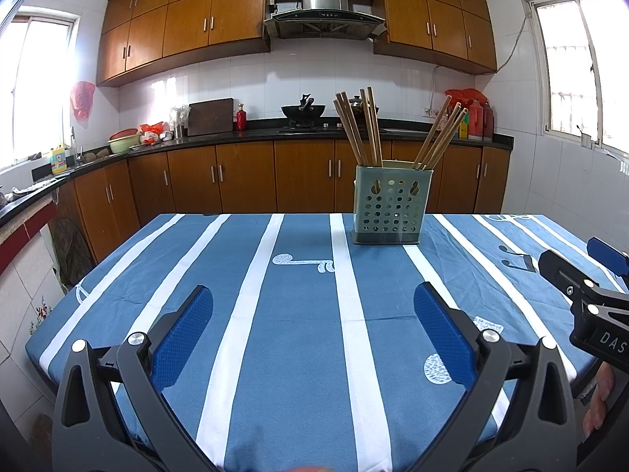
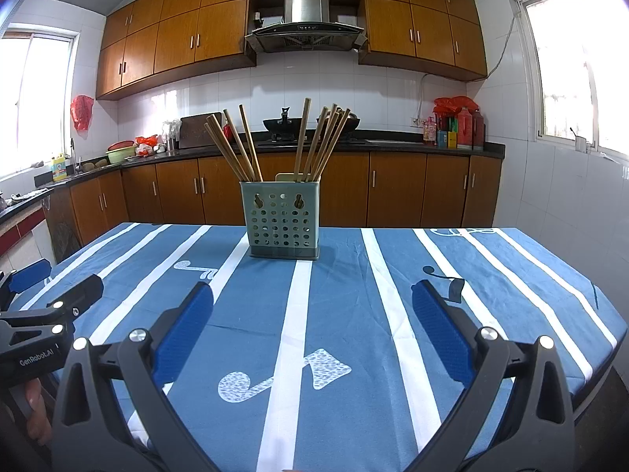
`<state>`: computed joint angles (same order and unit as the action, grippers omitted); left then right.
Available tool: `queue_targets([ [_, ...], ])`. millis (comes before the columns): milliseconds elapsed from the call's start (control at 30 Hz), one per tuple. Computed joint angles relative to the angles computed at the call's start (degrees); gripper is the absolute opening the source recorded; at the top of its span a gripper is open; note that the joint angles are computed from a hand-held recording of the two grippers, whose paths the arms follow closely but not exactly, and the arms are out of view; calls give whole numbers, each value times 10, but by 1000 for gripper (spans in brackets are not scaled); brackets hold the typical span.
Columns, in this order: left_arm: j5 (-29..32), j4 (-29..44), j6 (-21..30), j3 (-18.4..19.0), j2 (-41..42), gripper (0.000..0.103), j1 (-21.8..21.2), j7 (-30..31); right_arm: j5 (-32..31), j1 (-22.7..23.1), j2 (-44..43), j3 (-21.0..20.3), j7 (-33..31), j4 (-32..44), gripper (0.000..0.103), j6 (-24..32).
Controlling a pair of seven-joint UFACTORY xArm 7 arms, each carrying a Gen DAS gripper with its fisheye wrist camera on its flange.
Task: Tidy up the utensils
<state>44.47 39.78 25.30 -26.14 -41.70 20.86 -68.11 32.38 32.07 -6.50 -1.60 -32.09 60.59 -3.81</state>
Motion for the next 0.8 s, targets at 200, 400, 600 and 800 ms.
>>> queue_targets([
  [200, 0, 1, 2, 1, 1, 101, -2, 0, 1, -1, 0, 1, -1, 0, 99, 1],
  [400, 3, 2, 0, 3, 3, 101, -2, 0, 1, -2, 0, 2, 0, 1, 99, 1],
  [600, 7, 2, -1, 1, 2, 101, 0, -3, -1, -5, 0, 4, 2, 1, 99, 2],
  [800, 8, -1, -2, 0, 3, 101, 2, -9, -2, -5, 0, 4, 4, 0, 99, 1],
])
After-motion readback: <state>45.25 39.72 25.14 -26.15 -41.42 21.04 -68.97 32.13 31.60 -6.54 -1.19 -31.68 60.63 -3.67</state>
